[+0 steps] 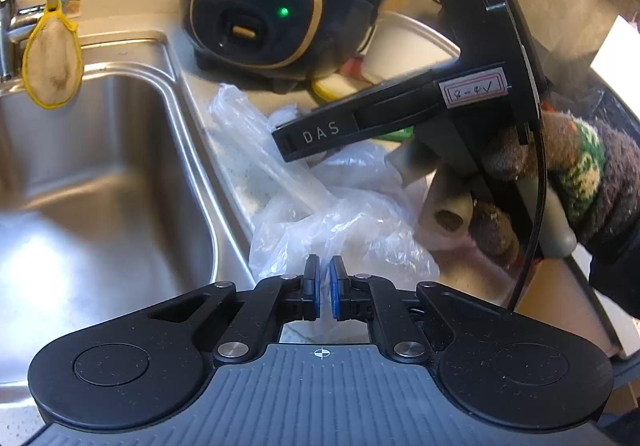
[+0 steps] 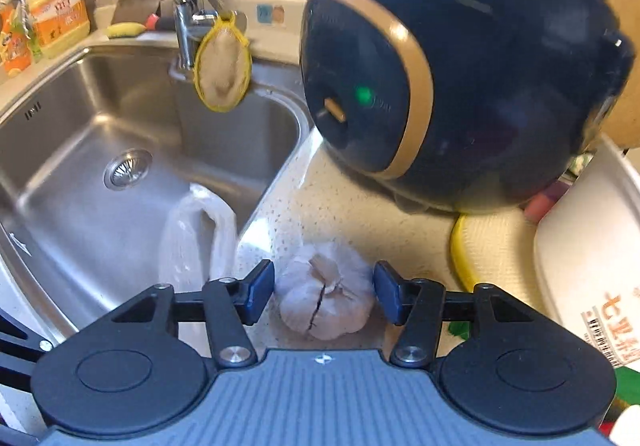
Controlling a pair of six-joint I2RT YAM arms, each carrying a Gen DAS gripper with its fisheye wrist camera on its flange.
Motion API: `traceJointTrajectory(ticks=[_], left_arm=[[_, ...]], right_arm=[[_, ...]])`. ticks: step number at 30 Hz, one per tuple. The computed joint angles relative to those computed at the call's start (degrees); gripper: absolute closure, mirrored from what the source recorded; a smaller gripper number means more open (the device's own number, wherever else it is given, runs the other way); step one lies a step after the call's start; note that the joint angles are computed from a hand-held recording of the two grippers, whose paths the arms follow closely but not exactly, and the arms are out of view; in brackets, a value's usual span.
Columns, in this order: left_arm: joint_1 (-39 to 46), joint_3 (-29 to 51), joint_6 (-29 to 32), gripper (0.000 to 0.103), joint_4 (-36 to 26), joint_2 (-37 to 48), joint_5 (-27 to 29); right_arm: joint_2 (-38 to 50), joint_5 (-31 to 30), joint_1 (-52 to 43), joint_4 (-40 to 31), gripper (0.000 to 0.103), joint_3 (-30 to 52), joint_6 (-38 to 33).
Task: Collect trash
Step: 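Move the right tool to the garlic bulb and grasp it, then lift the garlic bulb with the right tool while the left tool holds the bag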
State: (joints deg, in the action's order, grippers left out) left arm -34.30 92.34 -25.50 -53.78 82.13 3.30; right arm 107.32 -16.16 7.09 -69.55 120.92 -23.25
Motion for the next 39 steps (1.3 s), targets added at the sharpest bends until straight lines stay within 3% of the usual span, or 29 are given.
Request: traceJointTrajectory(ticks=[6,16,24,27,31,33,35,37,39], left_arm=[[-0.3,2.2,1.4,0.095,1.3,-0.4,-1.6],[-2.0,15.0,9.4,0.096,0.1,5.8,-4.9],[-0.1,22.2,12.4,0.092,-8.8,10.2,4.1],[0.0,26.9,17.3,0.089,-11.9,11.9,5.2],[-1.7,37.6,24.7,0.087,-22.7,20.1,1.5],[-3.7,43.7,28.5,0.086,-30.0,25.7,-4.1],[-6.3,43.1,32.8,0.087,-32.0,26.9,-9.5],[-7.1,38.1,35.9,0.09,-28.7,24.1,-8.8],[-5.5,40.2,36.2,0.09,-30.5,25.2,-3.2]], right_arm=[[0.2,-6.1,-3.6,-4.6,0.048,5.8,4.5],[-6.9,-8.1,-11.1,-4.4,0.048,8.1,8.1],[-18.1,-9.1,-18.6,-3.4,0.048,-7.9,7.0],[-22.3,-10.1,-20.0,-3.6,0.048,-15.2,6.1],[-26.9,-9.2,-19.7,-0.5,0.048,-24.0,7.7],[-29.5,-8.6,-19.4,1.1,0.048,-28.1,8.8],[-31.5,-8.9,-19.8,1.6,0.048,-30.9,8.7],[-32.9,-9.0,-20.4,1.4,0.048,-32.7,8.5],[-33.5,-8.3,-20.6,1.3,0.048,-33.5,9.0]])
